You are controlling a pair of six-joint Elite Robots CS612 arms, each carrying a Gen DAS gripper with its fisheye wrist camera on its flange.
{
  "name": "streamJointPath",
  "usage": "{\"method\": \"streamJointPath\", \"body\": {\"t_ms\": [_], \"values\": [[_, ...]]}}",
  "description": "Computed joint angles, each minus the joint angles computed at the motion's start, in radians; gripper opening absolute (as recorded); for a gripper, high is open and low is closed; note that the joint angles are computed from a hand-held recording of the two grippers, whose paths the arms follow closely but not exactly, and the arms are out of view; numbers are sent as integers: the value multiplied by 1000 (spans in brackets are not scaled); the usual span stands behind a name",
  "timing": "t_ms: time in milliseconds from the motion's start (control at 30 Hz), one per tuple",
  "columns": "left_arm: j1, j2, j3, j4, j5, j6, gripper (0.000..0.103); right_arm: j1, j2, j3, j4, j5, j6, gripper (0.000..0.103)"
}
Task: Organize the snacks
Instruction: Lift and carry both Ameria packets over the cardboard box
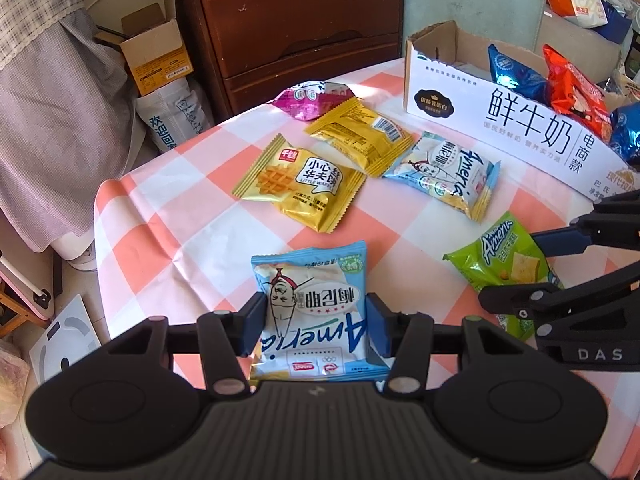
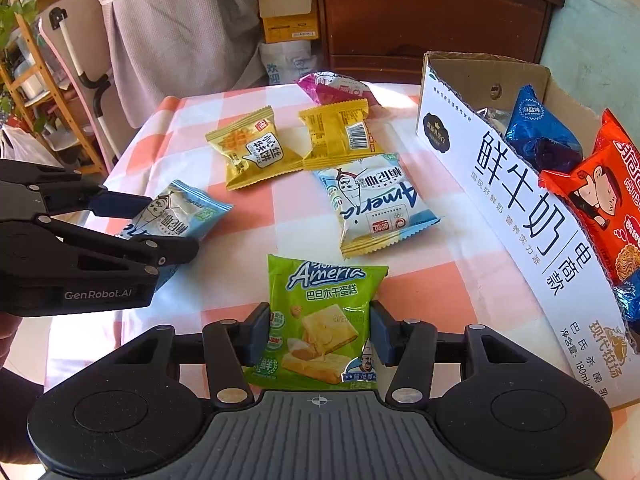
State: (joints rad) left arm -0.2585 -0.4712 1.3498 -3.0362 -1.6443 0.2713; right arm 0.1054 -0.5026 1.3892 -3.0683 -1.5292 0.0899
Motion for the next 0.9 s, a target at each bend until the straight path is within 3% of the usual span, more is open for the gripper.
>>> {"method": "streamJointPath", "body": {"t_ms": [333, 467, 733, 900], "values": [[13, -7, -6, 6, -55, -68, 51, -14, -8, 12, -12, 46, 36, 50], [16, -9, -6, -11, -46, -91, 51, -19, -15, 23, -49, 71, 37, 50], [-8, -10, 14, -213, 60, -49, 51, -23, -24, 33, -141, 85, 11, 50], [-27, -3, 11, -322, 110, -2, 51, -19, -24, 33, -209, 38, -47, 50]]}}
